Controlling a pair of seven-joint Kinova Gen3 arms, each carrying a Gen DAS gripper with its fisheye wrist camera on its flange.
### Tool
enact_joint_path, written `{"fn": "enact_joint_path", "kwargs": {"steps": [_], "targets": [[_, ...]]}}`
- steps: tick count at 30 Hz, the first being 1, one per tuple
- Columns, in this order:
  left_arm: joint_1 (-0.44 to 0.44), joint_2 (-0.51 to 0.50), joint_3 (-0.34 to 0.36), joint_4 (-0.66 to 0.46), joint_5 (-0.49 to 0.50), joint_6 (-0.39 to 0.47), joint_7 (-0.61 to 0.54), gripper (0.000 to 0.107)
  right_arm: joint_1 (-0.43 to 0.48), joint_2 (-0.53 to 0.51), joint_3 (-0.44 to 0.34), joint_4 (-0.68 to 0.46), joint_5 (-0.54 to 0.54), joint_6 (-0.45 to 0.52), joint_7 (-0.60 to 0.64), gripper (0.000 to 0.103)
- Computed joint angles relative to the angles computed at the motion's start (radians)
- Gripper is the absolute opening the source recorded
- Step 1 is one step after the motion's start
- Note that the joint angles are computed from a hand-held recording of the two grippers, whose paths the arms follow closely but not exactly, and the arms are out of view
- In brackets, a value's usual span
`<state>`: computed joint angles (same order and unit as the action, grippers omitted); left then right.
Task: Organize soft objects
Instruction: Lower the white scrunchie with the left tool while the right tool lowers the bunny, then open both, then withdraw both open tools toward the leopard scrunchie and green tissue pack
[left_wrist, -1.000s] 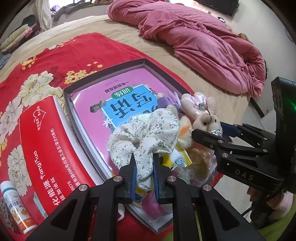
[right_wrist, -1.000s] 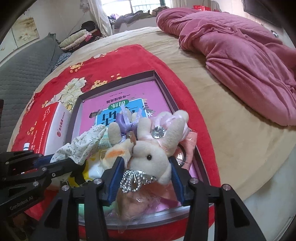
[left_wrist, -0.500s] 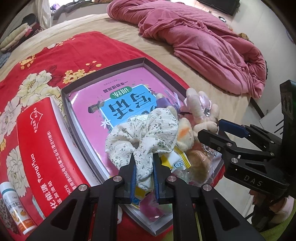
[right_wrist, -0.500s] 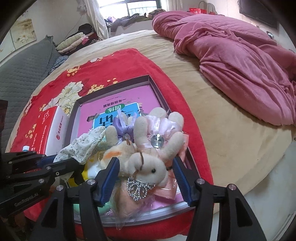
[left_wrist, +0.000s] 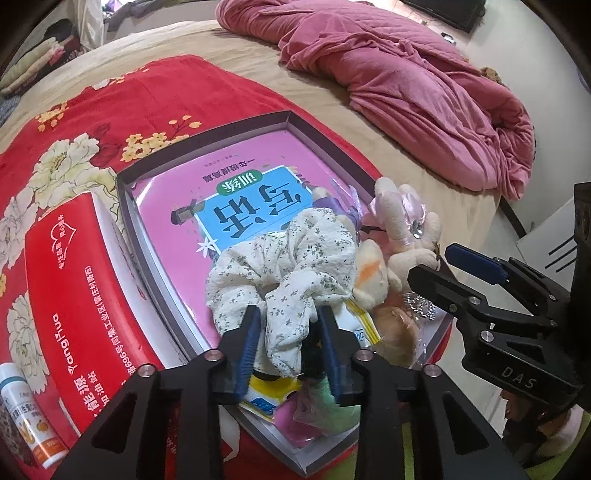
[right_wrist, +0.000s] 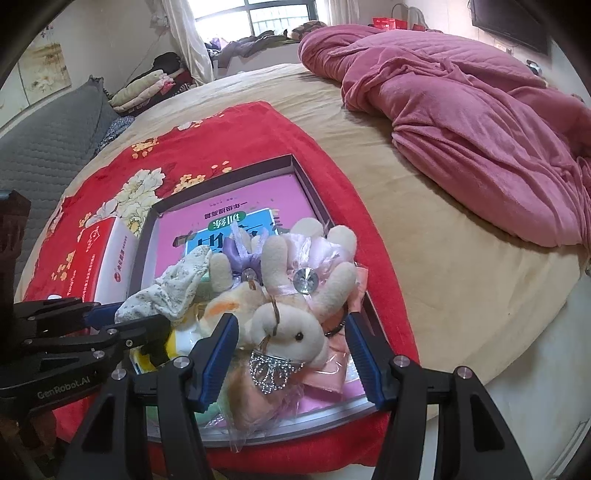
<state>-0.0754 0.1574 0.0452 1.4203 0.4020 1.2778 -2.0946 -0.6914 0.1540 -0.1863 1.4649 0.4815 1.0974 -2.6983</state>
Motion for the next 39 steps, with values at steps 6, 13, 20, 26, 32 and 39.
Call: {"fn": "enact_joint_path", "kwargs": {"steps": [6,13,20,26,32,39], "targets": [[-0.005,-0.001,-0.001,-0.004,0.012,0.007,-0.006,0.045,0.0,-0.002,-0.001,0.0,-0.001,-0.007,0.005,0.06],[-0.008,0.0,-0.002,-0.007,0.02,0.015,-0.012,0.049,-0.007,0.0,0.0,-0.006,0.01,0.012,-0.011,0.064],[-0.014,0.001,-0.002,-0.014,0.03,0.03,-0.016,0.061,-0.011,-0.001,-0.001,-0.009,0.021,0.032,-0.038,0.065],[-0.018,-0.013,-0.007,-0.007,0.034,0.027,-0.025,0.072,-0.019,0.003,-0.003,-0.021,0.028,0.058,-0.057,0.067],[-0.035,-0.03,-0.016,-0.012,0.059,0.044,-0.051,0.075,-0.03,-0.001,-0.005,-0.03,0.048,0.083,-0.093,0.071],[-0.063,-0.056,-0.033,-0.024,0.115,0.081,-0.091,0.077,-0.069,0.003,-0.015,-0.081,0.103,0.154,-0.117,0.072]]}}
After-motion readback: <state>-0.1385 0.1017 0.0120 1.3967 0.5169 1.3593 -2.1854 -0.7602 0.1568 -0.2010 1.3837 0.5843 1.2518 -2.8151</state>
